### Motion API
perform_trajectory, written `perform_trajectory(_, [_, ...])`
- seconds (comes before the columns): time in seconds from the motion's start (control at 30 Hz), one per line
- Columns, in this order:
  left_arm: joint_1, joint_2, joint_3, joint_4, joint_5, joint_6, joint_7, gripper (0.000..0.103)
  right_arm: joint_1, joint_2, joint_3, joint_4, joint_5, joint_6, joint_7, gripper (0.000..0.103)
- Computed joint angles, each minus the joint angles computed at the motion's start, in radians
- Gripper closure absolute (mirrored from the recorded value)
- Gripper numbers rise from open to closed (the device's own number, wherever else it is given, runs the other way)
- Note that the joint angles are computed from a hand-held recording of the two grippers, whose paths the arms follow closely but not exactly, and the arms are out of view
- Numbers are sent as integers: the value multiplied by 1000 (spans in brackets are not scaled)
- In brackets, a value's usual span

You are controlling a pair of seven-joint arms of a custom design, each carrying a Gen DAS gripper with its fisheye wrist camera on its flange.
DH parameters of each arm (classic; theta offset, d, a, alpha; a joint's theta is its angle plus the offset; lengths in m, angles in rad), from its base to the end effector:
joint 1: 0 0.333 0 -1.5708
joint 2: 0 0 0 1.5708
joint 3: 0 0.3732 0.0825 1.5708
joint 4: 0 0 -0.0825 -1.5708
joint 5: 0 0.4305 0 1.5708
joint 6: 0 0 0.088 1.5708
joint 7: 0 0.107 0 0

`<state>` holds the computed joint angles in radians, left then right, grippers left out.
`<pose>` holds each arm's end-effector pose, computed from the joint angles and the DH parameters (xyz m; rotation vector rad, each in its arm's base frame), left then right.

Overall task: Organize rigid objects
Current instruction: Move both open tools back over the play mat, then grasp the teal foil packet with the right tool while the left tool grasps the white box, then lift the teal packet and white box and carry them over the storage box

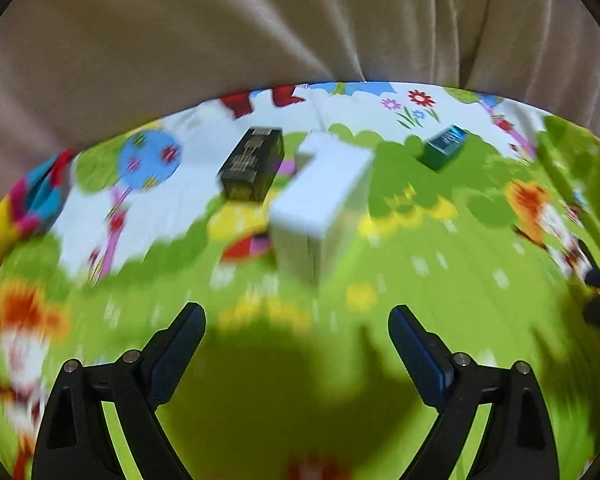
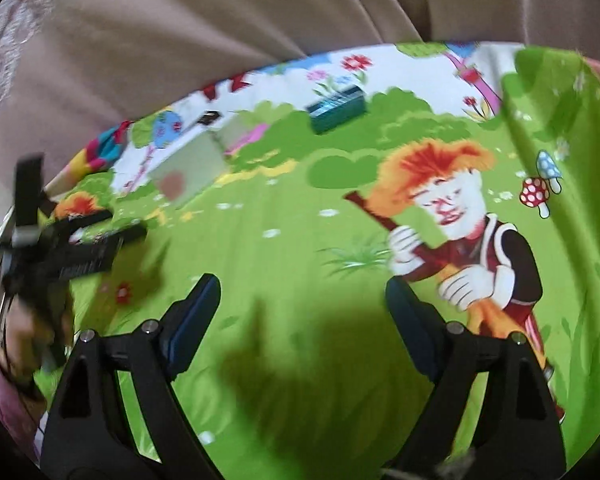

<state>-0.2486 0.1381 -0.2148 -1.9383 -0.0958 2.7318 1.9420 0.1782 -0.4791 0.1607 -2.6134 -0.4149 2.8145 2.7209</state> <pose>0.6166 -0.2962 0.5256 -1.0667 2.4440 -0.7591 0.4106 0.1709 0.5064 -1.3076 2.0941 -0.4667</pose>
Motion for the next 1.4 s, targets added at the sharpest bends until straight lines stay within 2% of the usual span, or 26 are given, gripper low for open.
perform_trajectory(0.13, [-18,121,-11,140,0,-29,33,10,-51,65,-23,41,-4,32,15,16])
perform_trajectory(0.17, [-20,137,-16,153,-6,-25,50,14,-75,95,-17,67,-16,38,34,16])
perform_trajectory(0.2, [-9,147,-32,158,-37,-27,85,46,-90,135,-21,98,-19,40,48,15])
perform_trajectory(0.23, [-21,152,-18,166,-24,-50,65,68,-92,171,-30,130,-12,34,55,15])
perform_trajectory(0.27, [-30,148,-7,162,-15,-64,38,68,-96,217,-40,170,-2,29,71,15])
perform_trajectory(0.33, [-13,114,-22,117,-64,-40,56,68,-114,284,-44,234,-24,24,140,15])
perform_trajectory(0.47, [10,-29,-23,-46,-119,-5,94,68,-117,416,-71,383,-87,-17,312,15])
perform_trajectory(0.5, [14,-63,-19,-87,-126,8,98,68,-109,437,-80,414,-106,-46,341,15])
perform_trajectory(0.53, [21,-100,-15,-129,-150,10,108,68,-96,479,-85,480,-127,-130,366,15])
perform_trajectory(0.6, [32,-154,-6,-184,-236,-6,153,68,-67,536,-104,558,-113,-225,361,15])
perform_trajectory(0.63, [35,-175,0,-207,-249,-8,154,68,-45,566,-114,604,-160,-298,383,17])
perform_trajectory(0.67, [41,-206,6,-242,-248,-6,139,68,-24,585,-124,636,-188,-353,378,27])
perform_trajectory(0.7, [42,-217,11,-253,-253,-8,139,67,11,607,-143,668,-214,-411,339,46])
perform_trajectory(0.73, [45,-237,18,-274,-264,-11,139,67,12,608,-134,670,-230,-413,311,58])
perform_trajectory(0.77, [49,-253,22,-290,-267,-15,127,67,19,595,-136,648,-236,-378,269,70])
perform_trajectory(0.83, [51,-294,40,-326,-310,-32,132,67,31,553,-128,588,-217,-309,140,70])
perform_trajectory(0.87, [54,-312,42,-344,-314,-30,126,67,33,510,-118,523,-175,-221,34,70])
perform_trajectory(0.9, [56,-334,47,-364,-320,-33,123,67,43,472,-107,474,-114,-187,-83,70])
perform_trajectory(0.97, [56,-358,54,-390,-335,-40,121,67,84,370,-84,362,-16,-151,-288,70])
perform_trajectory(1.03, [58,-379,54,-419,-335,-39,111,67,129,276,-59,278,23,-183,-410,70])
perform_trajectory(1.1, [60,-394,53,-440,-327,-46,97,67,157,193,-29,213,24,-220,-434,70])
perform_trajectory(1.17, [59,-404,50,-451,-325,-35,81,66,193,111,-28,145,78,-232,-467,70])
perform_trajectory(1.2, [66,-396,42,-442,-305,-43,59,62,186,90,-16,128,67,-239,-453,70])
perform_trajectory(1.3, [71,-358,30,-411,-270,-42,14,40,183,73,-4,116,63,-241,-441,67])
perform_trajectory(1.37, [88,-339,8,-401,-202,-23,-51,37,180,92,-8,134,65,-246,-451,62])
perform_trajectory(1.4, [93,-332,1,-398,-173,-13,-80,36,170,107,-4,145,53,-243,-441,56])
